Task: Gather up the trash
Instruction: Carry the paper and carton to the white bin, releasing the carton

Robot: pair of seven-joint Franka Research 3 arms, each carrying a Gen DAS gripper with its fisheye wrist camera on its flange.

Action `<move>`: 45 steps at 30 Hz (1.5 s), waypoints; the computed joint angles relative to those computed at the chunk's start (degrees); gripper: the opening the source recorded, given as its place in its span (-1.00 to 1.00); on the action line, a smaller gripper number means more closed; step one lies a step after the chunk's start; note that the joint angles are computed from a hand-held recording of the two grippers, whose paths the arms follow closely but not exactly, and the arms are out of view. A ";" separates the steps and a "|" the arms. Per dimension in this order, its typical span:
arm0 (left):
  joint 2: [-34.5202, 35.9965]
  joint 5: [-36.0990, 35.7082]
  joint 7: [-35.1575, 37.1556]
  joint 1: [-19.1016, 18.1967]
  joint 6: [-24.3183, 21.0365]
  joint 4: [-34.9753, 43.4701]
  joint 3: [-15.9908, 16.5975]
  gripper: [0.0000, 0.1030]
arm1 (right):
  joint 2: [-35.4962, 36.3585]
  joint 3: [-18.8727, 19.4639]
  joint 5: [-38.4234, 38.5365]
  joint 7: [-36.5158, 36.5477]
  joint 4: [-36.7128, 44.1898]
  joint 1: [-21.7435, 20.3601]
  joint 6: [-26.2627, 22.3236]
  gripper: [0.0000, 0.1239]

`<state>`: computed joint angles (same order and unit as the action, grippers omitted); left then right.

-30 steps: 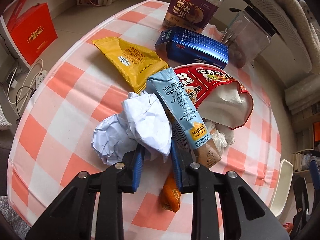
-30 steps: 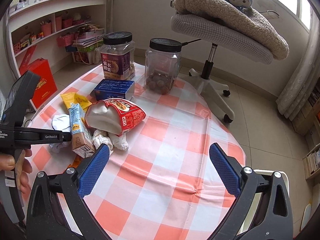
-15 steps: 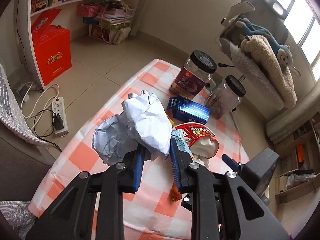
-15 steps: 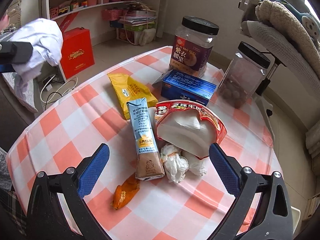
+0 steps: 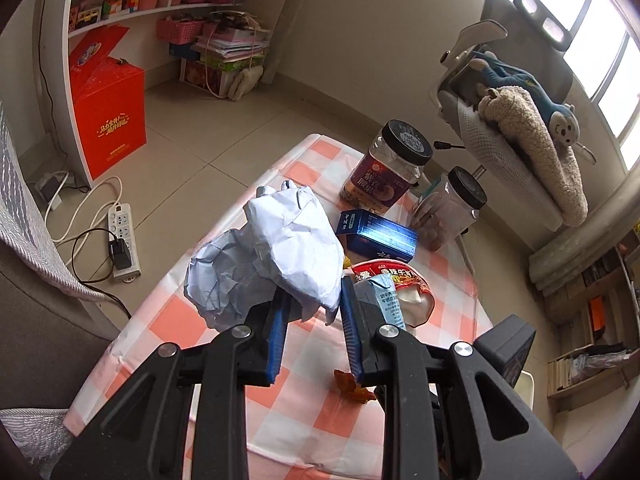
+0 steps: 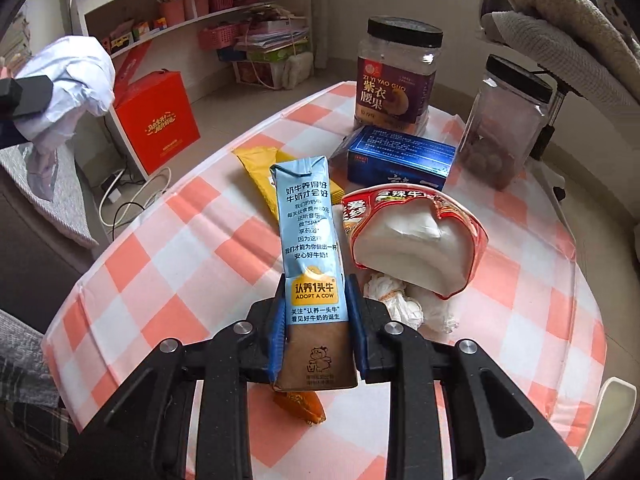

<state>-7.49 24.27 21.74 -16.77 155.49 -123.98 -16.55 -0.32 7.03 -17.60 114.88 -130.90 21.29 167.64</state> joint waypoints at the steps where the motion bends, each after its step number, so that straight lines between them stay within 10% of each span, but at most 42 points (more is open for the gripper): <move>1: 0.18 0.34 -0.37 -0.01 -0.07 0.13 -0.18 -0.51 | -1.66 -0.14 -1.48 1.70 -1.03 -0.19 0.00 -0.59; 14: 8.25 4.56 0.04 -4.67 -3.55 8.31 -1.76 -0.51 | -24.77 6.55 -5.35 10.07 -17.27 -18.16 0.46 -0.58; 30: 22.13 9.13 -0.48 -13.68 -5.21 24.63 -0.40 -0.51 | -40.09 2.74 6.24 7.32 -26.37 -34.67 -10.61 -0.55; 39: 34.92 5.01 8.98 -21.19 -5.98 41.11 -1.19 -0.50 | -51.87 5.84 2.14 12.05 -32.51 -47.77 -8.74 0.44; 45: 46.78 -0.79 19.94 -27.58 -7.09 57.80 -2.45 -0.49 | -55.48 5.33 3.40 12.35 -34.85 -53.17 -6.09 0.49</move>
